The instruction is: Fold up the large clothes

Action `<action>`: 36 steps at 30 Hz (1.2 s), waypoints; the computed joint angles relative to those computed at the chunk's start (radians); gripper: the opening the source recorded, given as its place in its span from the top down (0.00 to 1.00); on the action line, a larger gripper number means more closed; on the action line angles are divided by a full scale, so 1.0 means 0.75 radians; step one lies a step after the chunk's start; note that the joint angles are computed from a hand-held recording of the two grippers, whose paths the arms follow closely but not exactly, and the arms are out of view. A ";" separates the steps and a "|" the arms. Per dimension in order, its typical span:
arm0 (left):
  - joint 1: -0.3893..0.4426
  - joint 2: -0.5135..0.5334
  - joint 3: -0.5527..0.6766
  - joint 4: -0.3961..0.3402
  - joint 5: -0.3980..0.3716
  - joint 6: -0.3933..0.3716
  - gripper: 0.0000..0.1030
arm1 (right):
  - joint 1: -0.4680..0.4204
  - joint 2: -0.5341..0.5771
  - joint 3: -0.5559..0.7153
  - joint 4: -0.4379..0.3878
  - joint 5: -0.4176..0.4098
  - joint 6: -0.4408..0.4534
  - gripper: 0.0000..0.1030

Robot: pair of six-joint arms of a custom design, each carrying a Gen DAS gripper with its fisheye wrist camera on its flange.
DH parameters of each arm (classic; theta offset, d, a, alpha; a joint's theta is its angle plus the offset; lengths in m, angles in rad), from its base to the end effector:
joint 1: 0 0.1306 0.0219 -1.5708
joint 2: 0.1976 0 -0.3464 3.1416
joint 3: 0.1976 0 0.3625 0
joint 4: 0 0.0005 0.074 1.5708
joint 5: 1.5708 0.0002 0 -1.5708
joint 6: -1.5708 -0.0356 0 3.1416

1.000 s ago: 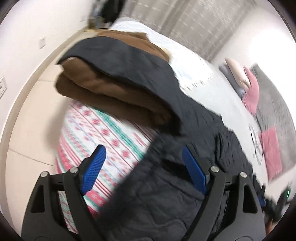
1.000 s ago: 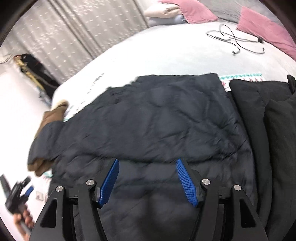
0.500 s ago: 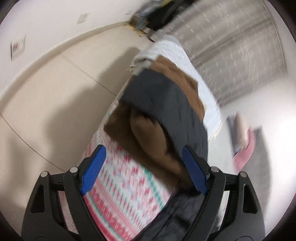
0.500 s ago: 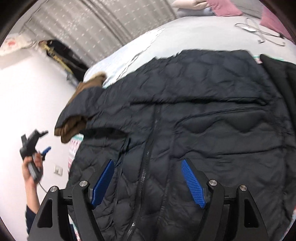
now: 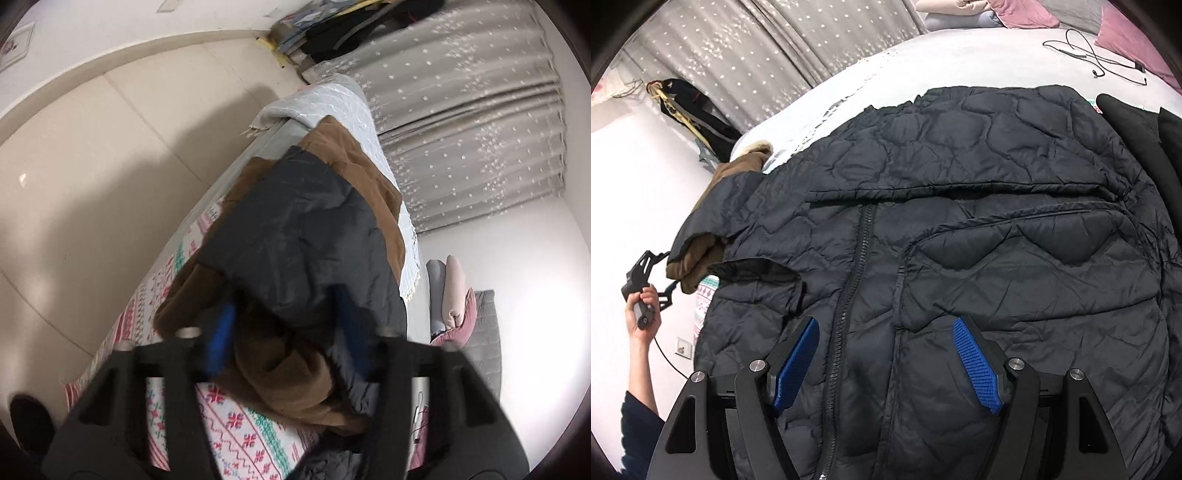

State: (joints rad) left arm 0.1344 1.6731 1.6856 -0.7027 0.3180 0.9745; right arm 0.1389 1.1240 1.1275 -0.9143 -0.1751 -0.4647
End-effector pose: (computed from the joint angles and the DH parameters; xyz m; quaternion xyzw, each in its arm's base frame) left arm 0.5661 0.0648 0.3973 -0.4129 0.7949 -0.3024 0.3258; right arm 0.3614 0.0563 0.3813 0.1249 0.9345 0.1749 0.2836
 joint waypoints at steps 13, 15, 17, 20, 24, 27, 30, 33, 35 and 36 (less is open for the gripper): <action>-0.081 -0.177 0.022 0.083 -0.302 -0.204 0.92 | 0.028 -0.042 0.007 0.012 0.184 0.059 0.26; -0.111 -0.171 0.070 0.070 -0.321 -0.275 0.93 | 0.023 -0.048 0.007 0.014 0.184 0.060 0.26; -0.123 -0.167 0.088 0.044 -0.317 -0.255 0.95 | 0.022 -0.054 0.006 0.015 0.192 0.066 0.26; -0.140 -0.180 0.078 0.054 -0.298 -0.217 0.95 | 0.020 -0.062 0.003 0.016 0.201 0.069 0.26; -0.215 -0.215 0.110 0.073 -0.378 -0.335 0.95 | 0.005 -0.061 0.008 0.014 0.172 0.065 0.26; -0.293 -0.235 0.152 0.074 -0.421 -0.422 0.95 | -0.010 -0.060 0.013 0.007 0.162 0.062 0.26; -0.378 -0.213 0.218 0.045 -0.432 -0.472 0.95 | -0.055 -0.058 0.018 -0.001 0.112 0.052 0.26; -0.468 -0.136 0.351 -0.006 -0.446 -0.504 0.95 | -0.118 -0.053 0.015 -0.010 0.051 0.026 0.26; -0.523 -0.075 0.453 -0.053 -0.463 -0.531 0.95 | -0.166 -0.052 0.013 -0.014 -0.004 0.009 0.26; -0.555 -0.042 0.505 -0.067 -0.477 -0.535 0.95 | -0.187 -0.050 0.013 -0.019 -0.027 -0.002 0.26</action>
